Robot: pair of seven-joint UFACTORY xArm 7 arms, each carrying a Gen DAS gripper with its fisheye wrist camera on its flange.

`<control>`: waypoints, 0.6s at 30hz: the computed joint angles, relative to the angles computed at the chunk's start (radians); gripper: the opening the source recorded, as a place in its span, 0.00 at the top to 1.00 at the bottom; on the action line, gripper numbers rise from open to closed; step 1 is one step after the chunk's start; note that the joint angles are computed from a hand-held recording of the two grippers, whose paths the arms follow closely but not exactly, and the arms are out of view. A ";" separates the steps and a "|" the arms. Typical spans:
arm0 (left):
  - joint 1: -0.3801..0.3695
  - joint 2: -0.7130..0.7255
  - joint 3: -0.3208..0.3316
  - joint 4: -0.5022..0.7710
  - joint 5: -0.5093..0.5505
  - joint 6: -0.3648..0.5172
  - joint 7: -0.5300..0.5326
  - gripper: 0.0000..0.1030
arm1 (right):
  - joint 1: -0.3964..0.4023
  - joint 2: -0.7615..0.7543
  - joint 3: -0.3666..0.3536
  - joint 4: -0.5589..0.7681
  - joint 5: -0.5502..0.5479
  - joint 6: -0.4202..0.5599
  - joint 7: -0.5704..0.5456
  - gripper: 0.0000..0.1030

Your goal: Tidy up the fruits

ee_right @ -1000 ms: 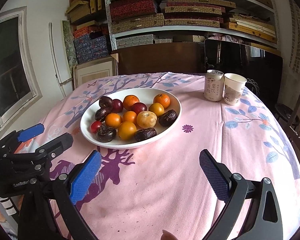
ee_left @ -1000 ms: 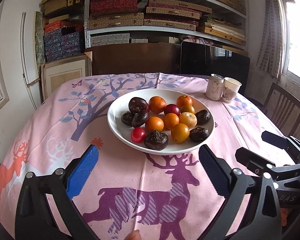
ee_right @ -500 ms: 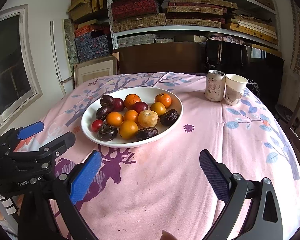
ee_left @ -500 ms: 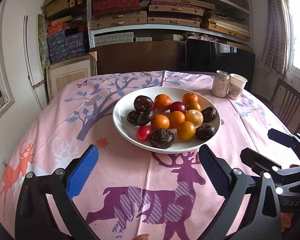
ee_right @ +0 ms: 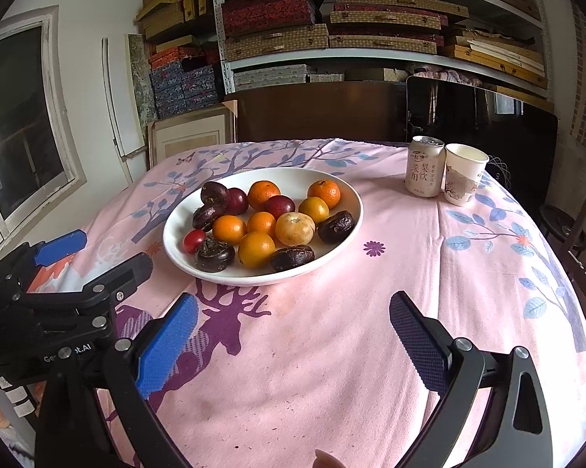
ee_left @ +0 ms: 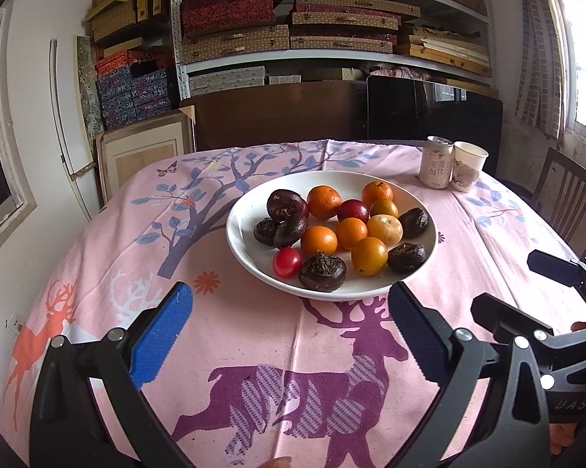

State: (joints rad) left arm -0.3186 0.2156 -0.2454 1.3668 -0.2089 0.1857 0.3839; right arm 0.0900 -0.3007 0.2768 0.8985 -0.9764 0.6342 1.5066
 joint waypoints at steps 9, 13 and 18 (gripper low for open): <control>-0.001 0.000 0.001 0.000 0.000 0.001 0.000 0.04 | 0.001 0.002 -0.002 0.000 0.003 -0.006 -0.004 0.04; -0.002 0.000 0.002 0.000 0.001 0.000 -0.001 0.04 | 0.001 0.001 -0.001 0.001 0.005 -0.004 -0.005 0.04; -0.028 -0.008 0.037 -0.018 0.061 -0.028 -0.055 0.04 | 0.003 0.003 0.000 0.003 0.006 0.001 -0.010 0.04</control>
